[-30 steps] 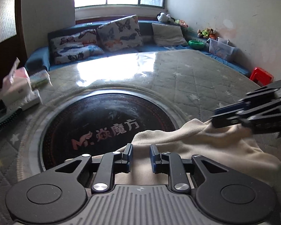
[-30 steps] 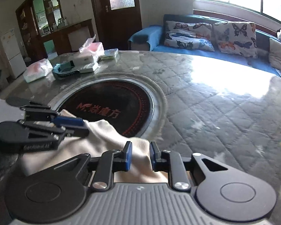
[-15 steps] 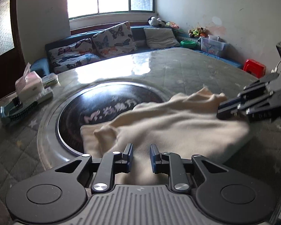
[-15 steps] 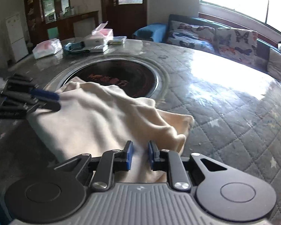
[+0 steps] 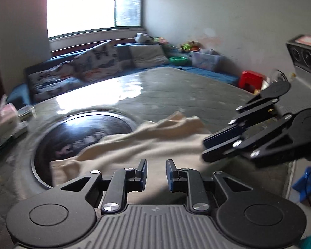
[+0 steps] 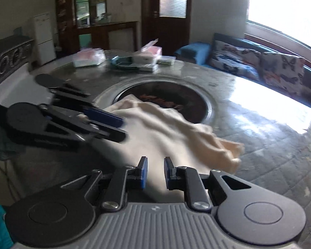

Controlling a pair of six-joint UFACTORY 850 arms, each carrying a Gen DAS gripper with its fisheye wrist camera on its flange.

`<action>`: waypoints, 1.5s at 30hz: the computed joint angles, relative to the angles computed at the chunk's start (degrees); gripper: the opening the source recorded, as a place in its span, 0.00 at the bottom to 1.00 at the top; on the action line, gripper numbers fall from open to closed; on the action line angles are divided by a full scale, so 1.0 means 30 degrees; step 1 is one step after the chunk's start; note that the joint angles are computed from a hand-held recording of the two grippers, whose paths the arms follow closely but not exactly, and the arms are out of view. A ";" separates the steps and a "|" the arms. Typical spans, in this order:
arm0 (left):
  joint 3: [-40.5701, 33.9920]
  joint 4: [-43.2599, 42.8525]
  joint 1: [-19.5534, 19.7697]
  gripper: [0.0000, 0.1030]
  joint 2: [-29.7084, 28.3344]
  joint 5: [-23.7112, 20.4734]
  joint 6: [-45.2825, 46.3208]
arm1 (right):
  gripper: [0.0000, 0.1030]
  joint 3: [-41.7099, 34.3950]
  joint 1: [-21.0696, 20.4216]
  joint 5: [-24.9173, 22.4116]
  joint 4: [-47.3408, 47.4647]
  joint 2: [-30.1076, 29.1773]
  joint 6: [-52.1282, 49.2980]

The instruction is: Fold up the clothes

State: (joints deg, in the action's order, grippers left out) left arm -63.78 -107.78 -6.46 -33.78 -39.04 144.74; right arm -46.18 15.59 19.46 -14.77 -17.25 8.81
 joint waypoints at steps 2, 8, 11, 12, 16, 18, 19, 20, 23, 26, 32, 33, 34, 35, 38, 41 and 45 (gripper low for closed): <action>0.0000 0.0184 -0.0209 0.22 -0.0172 0.0396 -0.0076 | 0.15 -0.0099 0.0199 -0.0103 0.0946 -0.0409 -0.0707; 0.0155 -0.0451 -0.0413 0.22 -0.0506 0.0767 0.0532 | 0.14 -0.0104 0.0541 0.0147 0.3193 -0.1113 -0.1999; 0.0114 -0.0129 -0.0307 0.23 -0.0400 0.0613 0.0151 | 0.14 0.0149 0.0394 0.0085 0.3102 -0.0679 -0.1856; 0.0109 -0.0089 -0.0253 0.23 -0.0349 0.0538 0.0055 | 0.14 0.0252 0.0338 0.0097 0.3231 -0.0528 -0.1910; -0.0136 0.0231 -0.0178 0.23 -0.0532 0.0679 -0.0308 | 0.14 0.0493 0.0096 -0.0080 0.3588 -0.0174 -0.1993; -0.0230 0.0445 -0.0143 0.24 -0.0607 0.0663 -0.0656 | 0.14 0.0296 -0.0057 -0.0588 0.3470 -0.0484 -0.1784; -0.0264 0.0546 -0.0115 0.24 -0.0622 0.0607 -0.0846 | 0.14 0.0301 -0.0148 -0.0542 0.2857 -0.0458 -0.1118; -0.0315 0.0733 -0.0058 0.24 -0.0617 0.0525 -0.1144 | 0.14 0.0305 -0.0204 -0.0478 0.2424 -0.0382 -0.0664; -0.0399 0.0769 0.0147 0.24 -0.0520 0.0478 -0.1507 | 0.14 0.0004 -0.0401 -0.0321 0.2546 -0.0375 -0.0759; -0.0542 0.0390 0.0346 0.24 -0.0600 0.0687 -0.1792 | 0.14 -0.0817 -0.0673 -0.0445 0.4198 -0.0943 -0.2157; -0.0921 0.0701 0.0711 0.24 -0.0882 0.1149 -0.2915 | 0.13 -0.3006 -0.1424 -0.1359 0.7156 -0.2985 -0.3907; -0.0940 0.0852 0.0776 0.24 -0.0885 0.1085 -0.2998 | 0.13 -0.3170 -0.1547 -0.1387 0.7025 -0.3175 -0.3563; -0.0975 0.0958 0.0803 0.24 -0.0881 0.1056 -0.3079 | 0.13 -0.3338 -0.1669 -0.1417 0.6892 -0.3366 -0.3217; -0.1033 0.1038 0.0795 0.24 -0.0871 0.1062 -0.3175 | 0.13 -0.3394 -0.1673 -0.1422 0.7118 -0.3377 -0.3357; -0.1460 0.1010 0.0812 0.24 -0.0977 0.1174 -0.3525 | 0.14 -0.3392 -0.1471 -0.1077 0.7797 -0.3154 -0.4480; -0.2385 0.0696 0.0703 0.24 -0.1379 0.1781 -0.4087 | 0.14 -0.3769 -0.1395 -0.1278 0.6403 -0.3263 -0.3476; -0.4158 0.1479 0.0506 0.23 -0.2367 0.2819 -0.5964 | 0.14 -0.4908 -0.1235 -0.2115 0.5028 -0.4010 -0.2572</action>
